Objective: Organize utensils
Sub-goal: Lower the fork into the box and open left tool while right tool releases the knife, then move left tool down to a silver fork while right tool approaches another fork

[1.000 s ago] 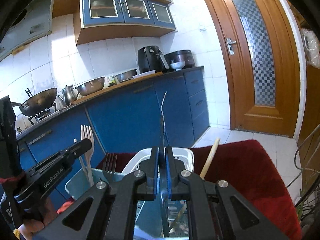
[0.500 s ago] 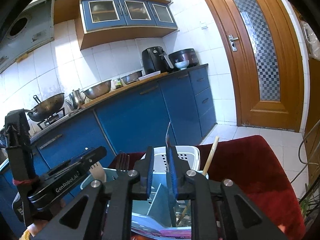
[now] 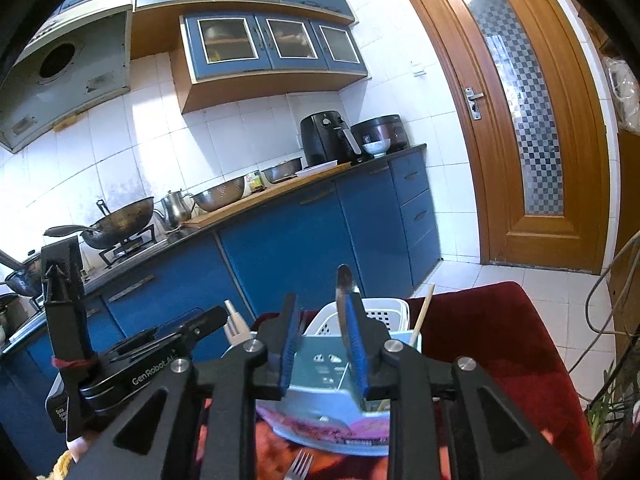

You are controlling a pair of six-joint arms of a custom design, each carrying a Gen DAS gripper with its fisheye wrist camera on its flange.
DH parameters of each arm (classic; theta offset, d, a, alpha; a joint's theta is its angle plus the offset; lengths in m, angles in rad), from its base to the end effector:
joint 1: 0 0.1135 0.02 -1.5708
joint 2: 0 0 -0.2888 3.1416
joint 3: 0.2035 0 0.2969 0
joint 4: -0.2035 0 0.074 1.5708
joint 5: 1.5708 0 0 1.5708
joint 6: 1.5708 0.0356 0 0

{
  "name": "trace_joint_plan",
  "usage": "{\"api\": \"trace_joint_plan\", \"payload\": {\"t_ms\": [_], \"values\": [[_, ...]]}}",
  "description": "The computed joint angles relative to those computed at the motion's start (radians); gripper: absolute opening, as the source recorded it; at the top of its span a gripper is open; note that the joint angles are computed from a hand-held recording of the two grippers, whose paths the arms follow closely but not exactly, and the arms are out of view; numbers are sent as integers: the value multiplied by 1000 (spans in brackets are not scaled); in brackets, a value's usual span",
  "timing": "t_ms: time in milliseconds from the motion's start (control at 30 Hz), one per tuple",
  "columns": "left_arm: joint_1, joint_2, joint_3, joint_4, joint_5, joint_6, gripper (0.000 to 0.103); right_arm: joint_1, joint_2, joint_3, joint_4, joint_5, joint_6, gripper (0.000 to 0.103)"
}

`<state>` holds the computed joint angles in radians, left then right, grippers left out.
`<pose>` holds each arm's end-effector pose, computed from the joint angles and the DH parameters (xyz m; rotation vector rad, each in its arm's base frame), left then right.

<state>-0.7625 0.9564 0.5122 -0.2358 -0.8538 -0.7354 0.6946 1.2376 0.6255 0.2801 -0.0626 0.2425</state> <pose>0.1759 -0.1309 0.2175 -0.3972 1.9569 0.0158 0.2303 0.1947 0.2328 -0.4826 1.9031 0.6868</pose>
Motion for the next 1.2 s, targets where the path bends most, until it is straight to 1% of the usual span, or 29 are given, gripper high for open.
{"api": "trace_joint_plan", "payload": {"t_ms": [33,133,167,300,333,367,433,467,567,633,767,833,1000,1200], "values": [[-25,-10,10,-52,-18,-32,41,6,-20,-5,-21,7,1,26],[-90,-30,28,-163,-58,-111,42,23,-72,-22,-71,24,1,26],[-120,-33,37,-217,-74,-154,42,33,-91,-28,-95,37,0,26],[-212,-29,58,-369,-108,-302,43,65,-144,-47,-171,78,-5,26],[-242,-22,65,-420,-113,-359,43,72,-154,-53,-187,85,-4,26],[-253,-16,67,-438,-114,-383,43,78,-165,-61,-204,90,-1,26],[-303,8,77,-512,-120,-477,43,88,-180,-77,-231,99,8,26],[-310,16,78,-522,-116,-492,43,86,-186,-84,-238,96,10,26],[-365,60,78,-570,-105,-590,43,91,-199,-116,-257,98,28,26],[-388,88,69,-573,-94,-635,43,89,-194,-131,-262,96,39,27],[-397,137,47,-537,-53,-671,43,73,-164,-164,-256,71,66,32],[-399,174,32,-509,-29,-695,43,67,-139,-179,-247,63,76,32],[-367,219,-24,-410,37,-696,43,58,-58,-214,-194,49,91,33],[-345,277,-53,-338,88,-699,43,38,74,-226,-124,4,112,34]]}}
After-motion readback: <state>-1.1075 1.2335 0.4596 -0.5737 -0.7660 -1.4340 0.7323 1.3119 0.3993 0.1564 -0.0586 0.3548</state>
